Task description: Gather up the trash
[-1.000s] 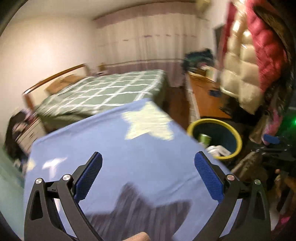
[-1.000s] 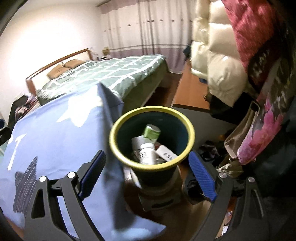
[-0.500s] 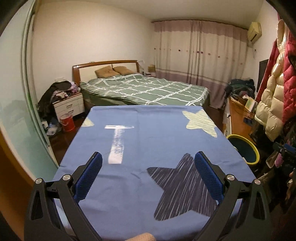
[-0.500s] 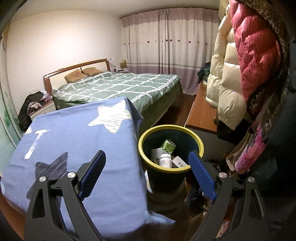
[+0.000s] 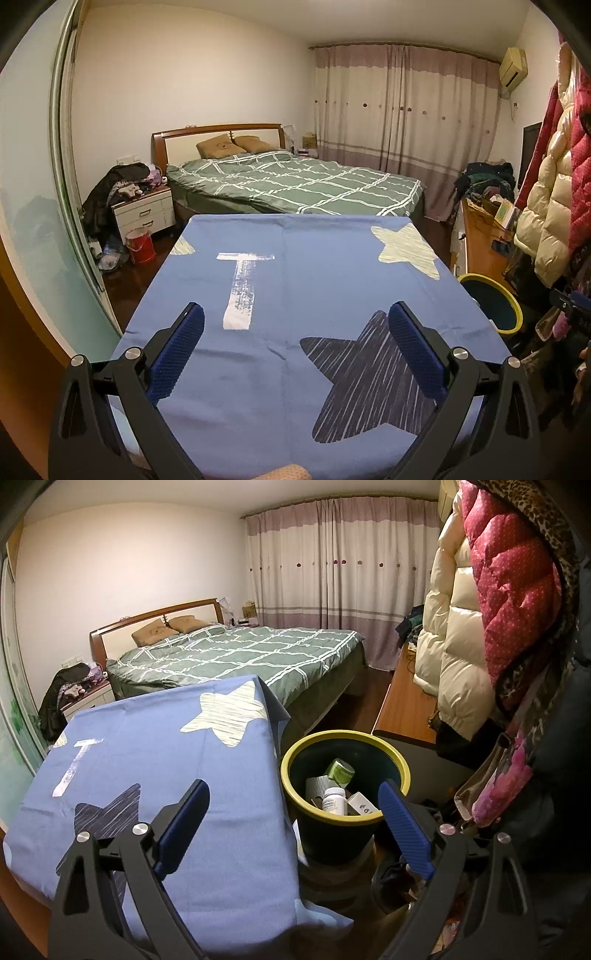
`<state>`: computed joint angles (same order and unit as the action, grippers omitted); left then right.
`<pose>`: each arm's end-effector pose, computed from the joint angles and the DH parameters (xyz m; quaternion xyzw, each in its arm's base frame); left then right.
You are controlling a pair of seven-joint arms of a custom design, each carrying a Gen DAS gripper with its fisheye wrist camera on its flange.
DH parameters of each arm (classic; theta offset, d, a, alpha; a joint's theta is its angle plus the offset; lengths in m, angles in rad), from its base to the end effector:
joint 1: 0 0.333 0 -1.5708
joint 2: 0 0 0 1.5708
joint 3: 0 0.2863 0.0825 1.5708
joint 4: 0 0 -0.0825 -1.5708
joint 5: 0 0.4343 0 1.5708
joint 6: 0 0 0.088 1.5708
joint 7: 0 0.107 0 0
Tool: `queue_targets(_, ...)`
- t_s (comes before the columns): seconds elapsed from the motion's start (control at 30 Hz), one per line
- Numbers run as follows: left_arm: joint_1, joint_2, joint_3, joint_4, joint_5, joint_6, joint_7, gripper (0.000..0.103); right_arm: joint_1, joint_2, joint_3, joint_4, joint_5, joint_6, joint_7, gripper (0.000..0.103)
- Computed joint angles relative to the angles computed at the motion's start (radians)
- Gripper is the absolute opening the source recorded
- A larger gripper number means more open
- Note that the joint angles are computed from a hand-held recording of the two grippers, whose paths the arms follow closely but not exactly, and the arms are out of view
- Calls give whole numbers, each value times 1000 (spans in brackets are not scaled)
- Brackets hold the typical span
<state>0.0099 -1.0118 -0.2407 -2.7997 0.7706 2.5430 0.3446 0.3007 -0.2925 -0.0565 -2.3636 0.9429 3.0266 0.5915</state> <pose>0.3739 -0.0906 0.5102 -0.7490 0.4294 -0.2661 0.4286 0.5395 0.0707 0.4766 -0.7122 0.5099 -0.2654 0.4029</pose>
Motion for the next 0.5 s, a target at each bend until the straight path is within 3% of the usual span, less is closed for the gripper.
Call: queue_targets(0.5,-6,3,-2,1,-2,5,7,98,5,4,-1,2,19,3,-16,88)
